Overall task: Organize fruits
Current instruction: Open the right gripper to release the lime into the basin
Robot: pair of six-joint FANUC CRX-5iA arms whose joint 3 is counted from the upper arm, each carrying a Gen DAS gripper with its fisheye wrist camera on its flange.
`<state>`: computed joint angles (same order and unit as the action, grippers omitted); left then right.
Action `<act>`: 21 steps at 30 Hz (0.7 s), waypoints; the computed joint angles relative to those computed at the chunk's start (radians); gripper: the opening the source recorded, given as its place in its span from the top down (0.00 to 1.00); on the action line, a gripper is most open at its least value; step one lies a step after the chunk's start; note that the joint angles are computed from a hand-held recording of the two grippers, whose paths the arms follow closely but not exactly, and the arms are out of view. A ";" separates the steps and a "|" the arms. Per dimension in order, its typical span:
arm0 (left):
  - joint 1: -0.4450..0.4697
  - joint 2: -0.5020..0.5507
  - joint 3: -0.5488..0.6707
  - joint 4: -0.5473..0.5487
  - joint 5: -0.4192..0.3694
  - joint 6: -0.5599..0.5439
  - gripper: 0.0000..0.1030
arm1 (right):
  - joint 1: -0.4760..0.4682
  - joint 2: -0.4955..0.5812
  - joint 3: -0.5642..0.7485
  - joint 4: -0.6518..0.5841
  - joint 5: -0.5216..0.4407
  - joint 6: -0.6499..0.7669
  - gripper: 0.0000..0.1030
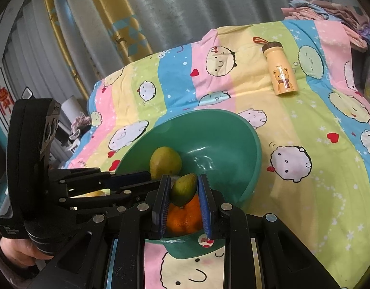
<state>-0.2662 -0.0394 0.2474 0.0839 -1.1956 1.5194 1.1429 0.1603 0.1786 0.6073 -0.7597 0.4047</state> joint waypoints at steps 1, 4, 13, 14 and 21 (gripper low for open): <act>-0.002 0.001 0.004 -0.008 -0.003 0.001 0.80 | 0.000 0.000 -0.001 0.001 -0.002 -0.002 0.76; -0.001 0.001 0.004 -0.009 -0.002 -0.001 0.80 | 0.000 -0.002 -0.005 0.004 0.001 -0.006 0.76; 0.003 -0.010 -0.008 -0.005 0.010 0.007 0.79 | -0.003 0.000 0.002 -0.004 -0.012 -0.024 0.75; 0.008 -0.014 -0.013 0.002 0.016 0.008 0.75 | -0.005 -0.001 0.001 -0.005 -0.012 -0.030 0.73; 0.064 -0.088 -0.068 0.066 0.076 0.002 0.50 | -0.007 -0.037 -0.053 0.059 0.042 -0.129 0.51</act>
